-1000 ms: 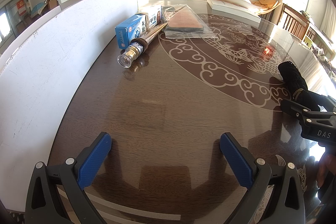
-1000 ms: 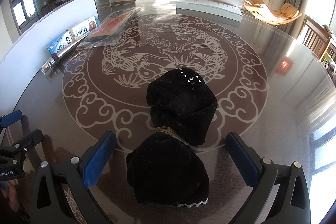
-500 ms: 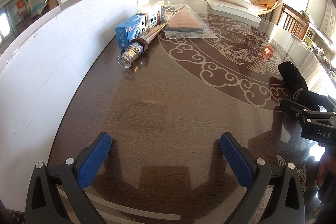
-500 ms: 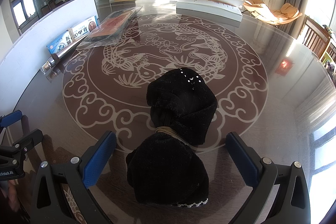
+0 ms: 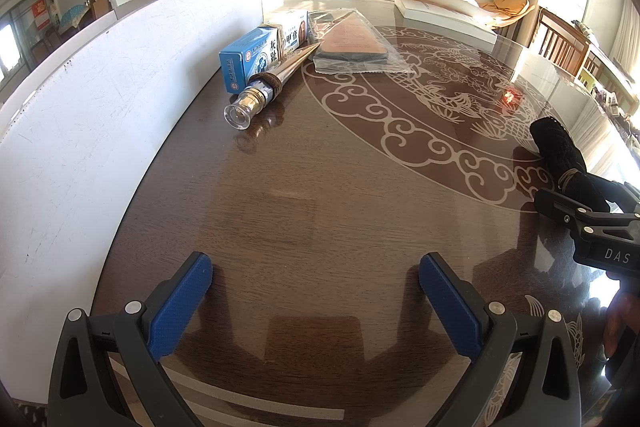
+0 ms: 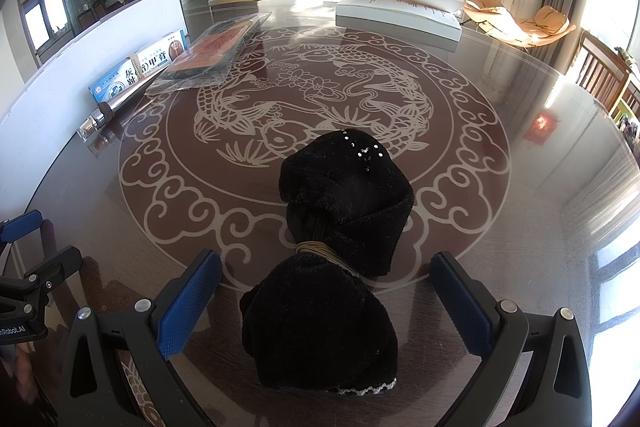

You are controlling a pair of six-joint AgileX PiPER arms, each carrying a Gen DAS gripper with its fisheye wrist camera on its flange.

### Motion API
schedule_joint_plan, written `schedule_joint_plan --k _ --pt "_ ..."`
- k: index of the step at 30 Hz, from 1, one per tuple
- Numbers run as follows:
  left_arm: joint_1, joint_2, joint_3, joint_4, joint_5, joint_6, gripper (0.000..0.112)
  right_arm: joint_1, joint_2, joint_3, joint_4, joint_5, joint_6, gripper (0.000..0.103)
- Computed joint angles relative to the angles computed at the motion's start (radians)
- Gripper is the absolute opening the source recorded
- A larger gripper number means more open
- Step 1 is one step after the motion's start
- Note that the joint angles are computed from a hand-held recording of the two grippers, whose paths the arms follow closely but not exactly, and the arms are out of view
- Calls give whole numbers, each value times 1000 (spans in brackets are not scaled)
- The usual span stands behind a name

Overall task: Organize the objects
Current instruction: 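Keep holding the black hat in the right tool, left tool waiting, then grasp the gold cosmetic tube with the left tool while the right holds the hat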

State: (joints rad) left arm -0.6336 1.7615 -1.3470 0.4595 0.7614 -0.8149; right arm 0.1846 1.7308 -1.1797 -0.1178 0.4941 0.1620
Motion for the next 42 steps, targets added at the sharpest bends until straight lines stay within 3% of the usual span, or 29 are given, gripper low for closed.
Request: schedule_joint_plan --k 8,12,15,19,23,25,26,27,28,30,33,36,38,40,42 --pt "1 0 0 -3 1 2 103 0 -1 0 0 1 0 103" --pt "24 8 -38 -82 35 92 103 0 1 0 0 -1 0 103" --pt "64 18 -75 -141 -8 157 101 0 1 0 -1 -1 1 103" --pt "89 167 -322 -33 78 200 98 0 2 0 -1 -2 1 103" --pt "170 376 -660 -123 223 315 96 0 0 0 0 0 1 103" --pt "199 452 -761 -164 262 343 76 0 0 0 0 0 1 103" --pt "208 448 -751 -175 230 325 69 0 0 0 0 0 1 103" --pt "209 433 -721 -146 203 297 40 0 0 1 0 -1 0 103" --pt "211 417 -692 -157 175 303 29 0 0 1 0 -1 0 103" --pt "203 358 -593 -168 124 304 26 0 1 1 0 -1 0 103" --pt "173 191 -329 -216 14 331 26 0 -1 1 0 0 0 103" --pt "174 43 -119 -413 -68 469 28 0 -1 2 0 -1 0 103" --pt "191 -27 -12 -536 -133 536 45 1 -2 2 0 0 0 103" --pt "209 -51 25 -592 -159 551 87 1 -2 2 0 0 0 103" --pt "228 -43 16 -635 -156 571 88 1 -1 2 0 0 1 103"
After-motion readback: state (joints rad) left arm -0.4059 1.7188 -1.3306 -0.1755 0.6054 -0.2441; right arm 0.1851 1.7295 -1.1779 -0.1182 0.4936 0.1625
